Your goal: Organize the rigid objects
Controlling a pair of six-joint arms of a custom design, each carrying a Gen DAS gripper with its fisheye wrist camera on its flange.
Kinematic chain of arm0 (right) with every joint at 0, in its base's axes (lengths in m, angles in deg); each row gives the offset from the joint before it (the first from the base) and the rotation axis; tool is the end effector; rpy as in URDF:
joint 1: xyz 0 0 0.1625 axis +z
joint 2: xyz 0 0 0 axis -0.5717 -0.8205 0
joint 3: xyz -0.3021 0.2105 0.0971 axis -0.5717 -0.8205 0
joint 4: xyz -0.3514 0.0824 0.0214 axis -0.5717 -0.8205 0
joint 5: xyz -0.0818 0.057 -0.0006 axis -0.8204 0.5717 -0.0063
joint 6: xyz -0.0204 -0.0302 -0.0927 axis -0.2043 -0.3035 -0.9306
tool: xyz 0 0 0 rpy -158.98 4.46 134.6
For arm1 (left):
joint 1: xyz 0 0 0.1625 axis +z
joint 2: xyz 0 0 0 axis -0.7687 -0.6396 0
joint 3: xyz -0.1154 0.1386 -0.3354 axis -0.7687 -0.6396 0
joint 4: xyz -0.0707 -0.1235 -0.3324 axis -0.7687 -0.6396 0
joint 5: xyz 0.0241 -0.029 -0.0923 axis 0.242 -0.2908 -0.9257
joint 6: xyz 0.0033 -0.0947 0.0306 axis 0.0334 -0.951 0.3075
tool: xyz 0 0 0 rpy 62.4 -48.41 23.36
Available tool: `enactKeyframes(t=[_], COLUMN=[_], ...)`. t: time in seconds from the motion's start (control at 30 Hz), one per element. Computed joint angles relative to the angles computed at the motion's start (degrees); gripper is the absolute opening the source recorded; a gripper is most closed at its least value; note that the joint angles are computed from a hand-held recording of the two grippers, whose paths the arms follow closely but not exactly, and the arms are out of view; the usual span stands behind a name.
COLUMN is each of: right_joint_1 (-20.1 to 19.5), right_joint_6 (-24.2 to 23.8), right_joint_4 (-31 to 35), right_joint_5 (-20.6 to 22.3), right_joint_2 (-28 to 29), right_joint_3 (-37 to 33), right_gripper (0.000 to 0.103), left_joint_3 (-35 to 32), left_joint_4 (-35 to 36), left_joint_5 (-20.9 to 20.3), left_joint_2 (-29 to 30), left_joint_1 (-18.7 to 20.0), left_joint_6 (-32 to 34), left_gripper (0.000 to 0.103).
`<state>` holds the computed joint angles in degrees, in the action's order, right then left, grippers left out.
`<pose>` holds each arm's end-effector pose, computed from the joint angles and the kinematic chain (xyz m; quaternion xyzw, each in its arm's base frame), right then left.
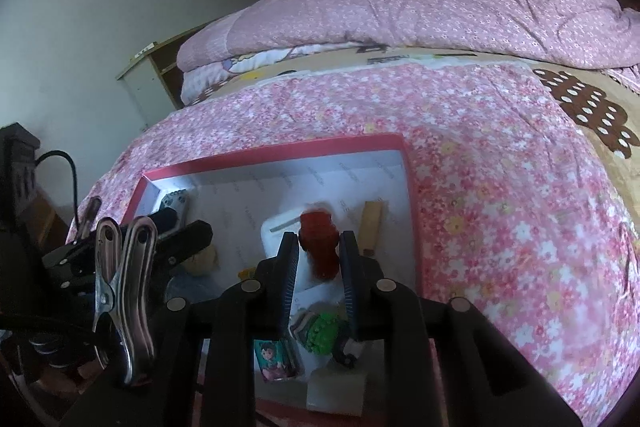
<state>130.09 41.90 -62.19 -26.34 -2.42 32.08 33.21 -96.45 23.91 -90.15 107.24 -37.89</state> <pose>0.1974 -0.7884 0.0968 0.3333 -0.9003 0.2553 0.1147 -0.1944 -0.7020 0.1484 0.0672 0.8284 -0.4229 0.3610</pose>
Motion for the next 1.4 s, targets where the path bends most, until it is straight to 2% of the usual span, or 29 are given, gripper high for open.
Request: enactKeyframes(t=[0.07, 0.33, 0.47, 0.83, 0.93, 1.0, 1.4], right_joint_1=[-0.03, -0.26, -0.41, -0.51, -0.43, -0.41, -0.93], right_joint_6=[-0.26, -0.12, 0.41, -0.38, -0.91, -2.28, -2.22], right_joint_4=[-1.51, -5.63, -6.00, -11.44, -15.75, -19.03, -22.49], right_joint_5=[0.45, 2.26, 3.36, 4.29, 3.44, 3.16, 1.89], right_joint_2=[-1.05, -6.02, -8.36, -14.48, -15.68, -16.54, -21.05], right_joint_3=[2.03, 10.84, 14.56, 26.29, 29.82, 32.36, 41.31], right_gripper=[0.029, 0.031, 0.037, 0.037, 0.041, 0.048, 0.049], left_joint_3=[0.76, 5.47, 9.01, 17.90, 19.72, 20.91, 29.04], left_joint_4=[0.02, 1.07, 1.48, 2.31, 3.81, 4.82, 9.13], left_joint_5=[0.76, 2.25, 2.41, 4.24, 4.44, 4.79, 7.02], left_joint_2=[-0.31, -2.79, -4.72, -9.65, -10.80, -11.51, -15.75], left_joint_1=[-0.37, -1.91, -2.69, -5.33, -5.91, -6.29, -8.78], left_joint_6=[-0.32, -4.34, -7.25, -14.93, -17.74, -19.81, -30.48], left_gripper=[0.059, 0.059, 0.059, 0.059, 0.059, 0.059, 0.059])
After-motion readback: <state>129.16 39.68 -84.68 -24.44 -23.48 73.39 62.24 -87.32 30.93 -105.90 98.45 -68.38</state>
